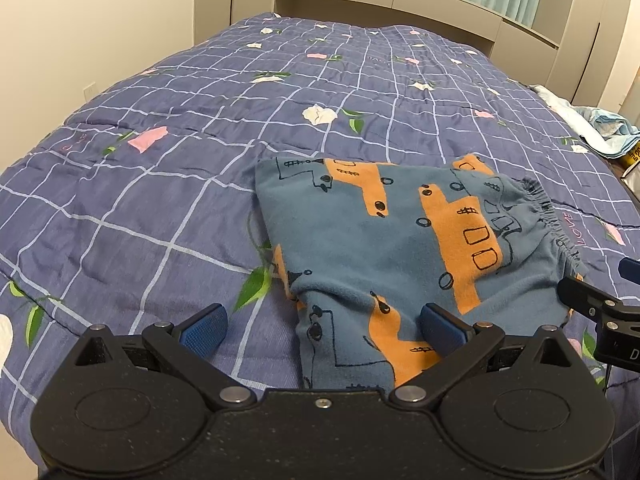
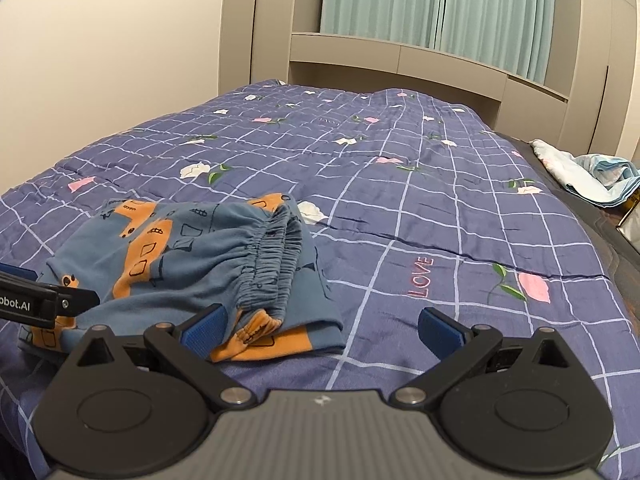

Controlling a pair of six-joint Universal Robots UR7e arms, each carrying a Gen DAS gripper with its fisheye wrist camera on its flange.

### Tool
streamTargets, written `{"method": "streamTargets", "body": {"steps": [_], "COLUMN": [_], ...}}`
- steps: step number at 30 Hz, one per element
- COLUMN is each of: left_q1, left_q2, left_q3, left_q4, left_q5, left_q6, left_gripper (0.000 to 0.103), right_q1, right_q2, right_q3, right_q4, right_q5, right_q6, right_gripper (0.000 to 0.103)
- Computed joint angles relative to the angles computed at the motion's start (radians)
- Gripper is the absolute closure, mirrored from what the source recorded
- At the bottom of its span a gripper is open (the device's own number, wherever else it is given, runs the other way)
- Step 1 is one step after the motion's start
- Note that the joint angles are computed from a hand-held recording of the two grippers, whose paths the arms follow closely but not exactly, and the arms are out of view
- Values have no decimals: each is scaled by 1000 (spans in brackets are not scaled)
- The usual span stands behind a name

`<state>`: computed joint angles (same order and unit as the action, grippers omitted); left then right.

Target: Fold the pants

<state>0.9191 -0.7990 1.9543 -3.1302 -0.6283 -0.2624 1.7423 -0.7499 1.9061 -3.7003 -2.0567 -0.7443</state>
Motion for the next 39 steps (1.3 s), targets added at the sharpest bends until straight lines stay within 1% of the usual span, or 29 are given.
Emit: {"method": "streamTargets", "body": {"steps": [9, 15, 19, 24, 30, 33, 36, 39], "left_q1": [1, 1, 1, 2, 14, 23, 36, 59], "left_q2": [1, -7, -14, -14, -6, 1, 9, 4], "left_q3": [-1, -1, -4, -15, -41, -53, -59, -55], "left_q4": [-1, 19, 26, 11, -12, -37, -78, -120], "left_q5": [0, -8, -18, -21, -20, -32, -67, -162], "left_q6": [1, -13, -17, -1, 7, 15, 45, 71], "left_gripper": [1, 1, 1, 1, 1, 1, 1, 1], "right_q1": [-4, -9, -14, -26, -40, -49, -57, -73], "right_q2": [1, -13, -31, -50, -54, -50, -36, -23], "right_q3": [0, 11, 11, -11, -74, -116, -161, -211], "right_q4": [2, -5, 19, 95, 201, 263, 339, 440], "right_q5": [6, 49, 86, 137, 186, 222, 254, 298], "right_q6": [11, 6, 9, 39, 73, 99, 111, 121], "right_gripper": [0, 0, 0, 0, 0, 0, 0, 0]}}
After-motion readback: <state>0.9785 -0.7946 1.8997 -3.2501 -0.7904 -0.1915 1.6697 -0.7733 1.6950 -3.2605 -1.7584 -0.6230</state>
